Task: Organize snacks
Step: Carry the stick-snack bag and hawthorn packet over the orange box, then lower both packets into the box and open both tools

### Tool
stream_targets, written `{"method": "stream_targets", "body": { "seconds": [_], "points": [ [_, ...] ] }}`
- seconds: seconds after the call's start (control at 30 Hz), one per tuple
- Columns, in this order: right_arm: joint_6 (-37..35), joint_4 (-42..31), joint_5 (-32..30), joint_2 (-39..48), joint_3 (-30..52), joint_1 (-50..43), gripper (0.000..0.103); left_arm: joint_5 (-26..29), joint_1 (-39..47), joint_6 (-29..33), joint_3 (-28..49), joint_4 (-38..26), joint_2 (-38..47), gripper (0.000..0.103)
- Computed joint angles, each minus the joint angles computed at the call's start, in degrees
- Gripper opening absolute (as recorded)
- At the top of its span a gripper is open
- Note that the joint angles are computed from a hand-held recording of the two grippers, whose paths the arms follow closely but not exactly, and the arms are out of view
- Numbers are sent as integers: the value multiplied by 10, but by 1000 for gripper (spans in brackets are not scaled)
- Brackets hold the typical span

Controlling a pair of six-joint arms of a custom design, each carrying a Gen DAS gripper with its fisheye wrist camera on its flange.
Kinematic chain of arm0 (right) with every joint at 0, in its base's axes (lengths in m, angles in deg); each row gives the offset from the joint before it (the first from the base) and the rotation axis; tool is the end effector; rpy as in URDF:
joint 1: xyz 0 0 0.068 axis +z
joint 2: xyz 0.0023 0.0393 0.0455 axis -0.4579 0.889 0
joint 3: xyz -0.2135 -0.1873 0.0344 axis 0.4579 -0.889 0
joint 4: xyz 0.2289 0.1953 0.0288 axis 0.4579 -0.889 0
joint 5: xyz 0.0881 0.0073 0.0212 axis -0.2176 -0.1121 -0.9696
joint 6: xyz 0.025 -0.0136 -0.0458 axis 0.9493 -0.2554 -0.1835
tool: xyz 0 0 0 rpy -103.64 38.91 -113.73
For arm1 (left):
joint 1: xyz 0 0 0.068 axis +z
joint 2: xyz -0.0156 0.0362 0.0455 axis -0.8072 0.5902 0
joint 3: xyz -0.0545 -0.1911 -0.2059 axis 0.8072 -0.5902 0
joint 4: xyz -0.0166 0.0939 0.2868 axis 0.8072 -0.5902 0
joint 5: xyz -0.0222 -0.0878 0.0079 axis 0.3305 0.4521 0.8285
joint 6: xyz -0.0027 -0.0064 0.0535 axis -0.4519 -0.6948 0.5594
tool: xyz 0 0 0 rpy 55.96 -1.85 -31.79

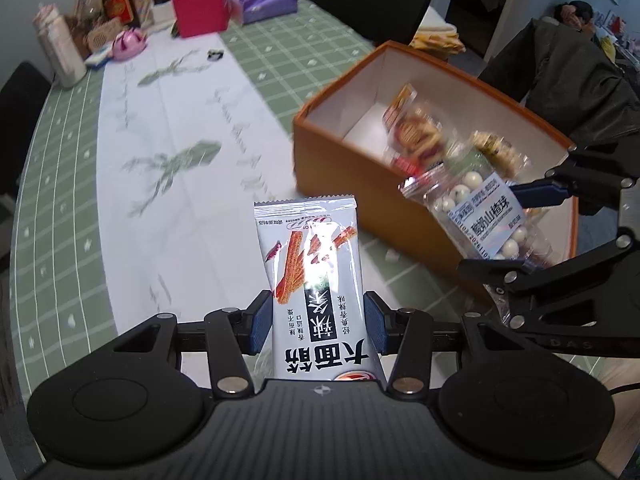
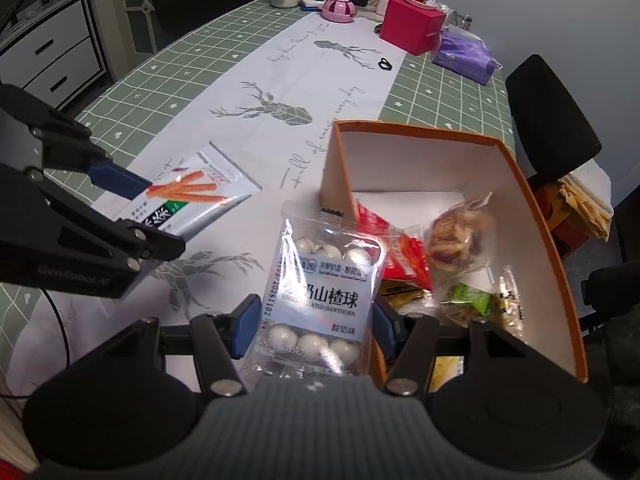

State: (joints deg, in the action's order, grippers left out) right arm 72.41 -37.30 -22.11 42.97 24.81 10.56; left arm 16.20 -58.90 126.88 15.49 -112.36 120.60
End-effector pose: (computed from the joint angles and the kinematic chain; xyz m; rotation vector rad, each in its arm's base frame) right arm 0.1388 0.0930 0.1617 -0.0627 2.6597 -0.1001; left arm 0.2295 -0.0318 0.1381 1.1296 2.4774 -0.2926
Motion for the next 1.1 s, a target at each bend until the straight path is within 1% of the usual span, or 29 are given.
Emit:
{"method": "stream_targets", "body": {
  "seconds": [0.1,0.2,0.3,0.43,0.53,0.63,0.77,0.9,0.97,1.1],
  "points": [
    [-75,-20,-17,-42,-10,-77,57,-7,-65,-60,26,-5,0,55],
    [-148,-32,-45,-72,-20,-165,57,-16,-127,-116,52,4,21,55],
    [-214,-29,-75,-83,-31,-255,57,-38,-184,-168,80,20,55,55],
    [-281,-11,-109,-79,-51,-345,57,-61,-245,-222,124,40,115,55],
    [-310,11,-129,-67,-63,-388,58,-80,-279,-260,159,59,170,55],
    [-336,25,-150,-68,-75,-416,58,-90,-302,-283,189,62,222,55],
    [-355,54,-171,-44,-83,-438,58,-116,-328,-292,219,72,288,55],
    [-372,84,-192,-21,-91,-458,58,-127,-339,-301,246,72,341,55],
    [-376,101,-198,-6,-94,-464,59,-132,-342,-305,255,76,360,55],
    [-384,152,-206,52,-98,-474,59,-130,-341,-309,260,81,378,55]
  ]
}}
